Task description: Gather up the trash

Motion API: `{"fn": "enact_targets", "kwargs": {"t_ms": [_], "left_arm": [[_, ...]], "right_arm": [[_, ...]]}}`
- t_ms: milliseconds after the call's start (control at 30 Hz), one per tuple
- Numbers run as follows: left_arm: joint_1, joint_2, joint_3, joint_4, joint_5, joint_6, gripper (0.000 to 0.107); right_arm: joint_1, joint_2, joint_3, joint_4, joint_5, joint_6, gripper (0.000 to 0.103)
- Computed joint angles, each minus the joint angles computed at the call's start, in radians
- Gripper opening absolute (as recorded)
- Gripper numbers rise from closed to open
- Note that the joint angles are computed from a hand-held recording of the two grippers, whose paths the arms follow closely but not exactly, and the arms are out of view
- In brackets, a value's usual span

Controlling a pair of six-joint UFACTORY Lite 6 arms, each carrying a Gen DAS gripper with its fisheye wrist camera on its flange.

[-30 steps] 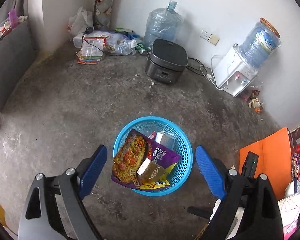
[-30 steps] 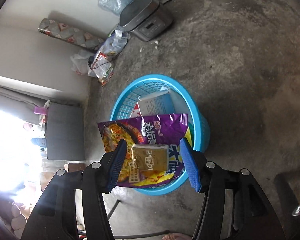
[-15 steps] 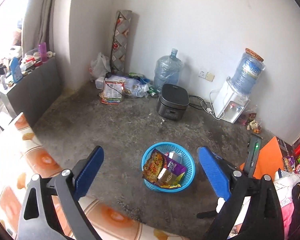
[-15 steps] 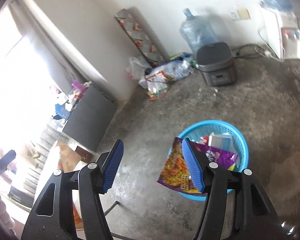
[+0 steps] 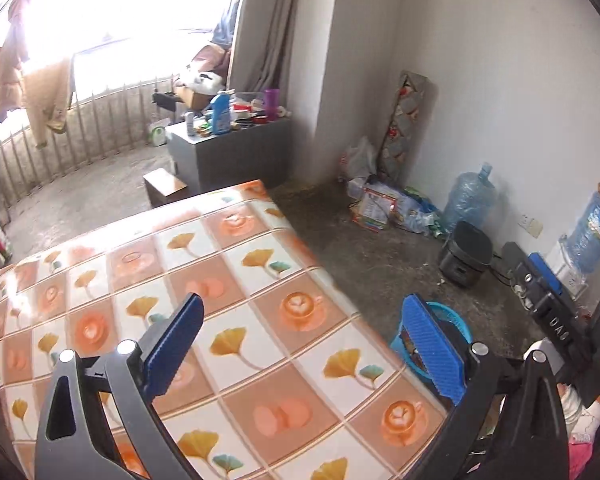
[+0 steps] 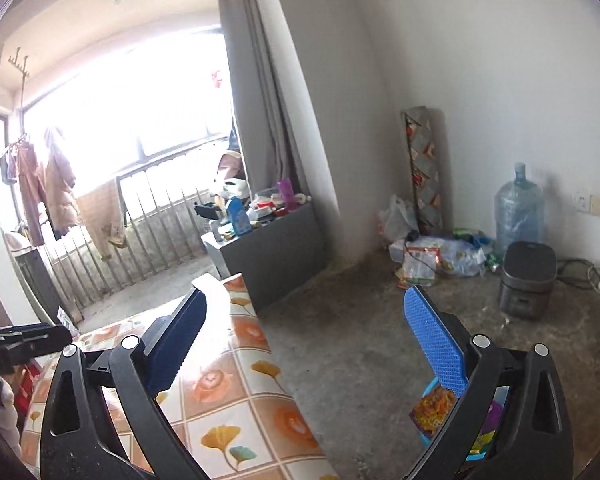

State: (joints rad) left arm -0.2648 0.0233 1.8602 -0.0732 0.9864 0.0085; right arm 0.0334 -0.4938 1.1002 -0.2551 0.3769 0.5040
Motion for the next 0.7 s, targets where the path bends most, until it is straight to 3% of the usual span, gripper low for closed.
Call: {"fn": "enact_targets", "kwargs": {"t_ms": [100, 267, 533, 700], "left_arm": [[0.08, -0.156, -0.163, 0.069, -0.016, -0.027, 0.097], [0.257, -0.395, -0.409, 0.058, -0.054, 0.057, 0.097], [0.504, -0.653, -0.688, -0.139, -0.103, 0.218, 0.097], [0.603, -0.68, -0.735, -0.279, -0.019, 0.327, 0.097]], "right_arm": [[0.165, 0.007, 0.041, -0.303, 0.049, 0.281, 0.095], [0.411, 0.065, 0.13, -0.588, 0.151, 0.54, 0.095], [0.649, 0.162, 0.231, -0.683, 0.254, 0.581, 0.095], [0.753, 0.202, 0.284, -0.734, 0.335, 0.589, 0.095]]}}
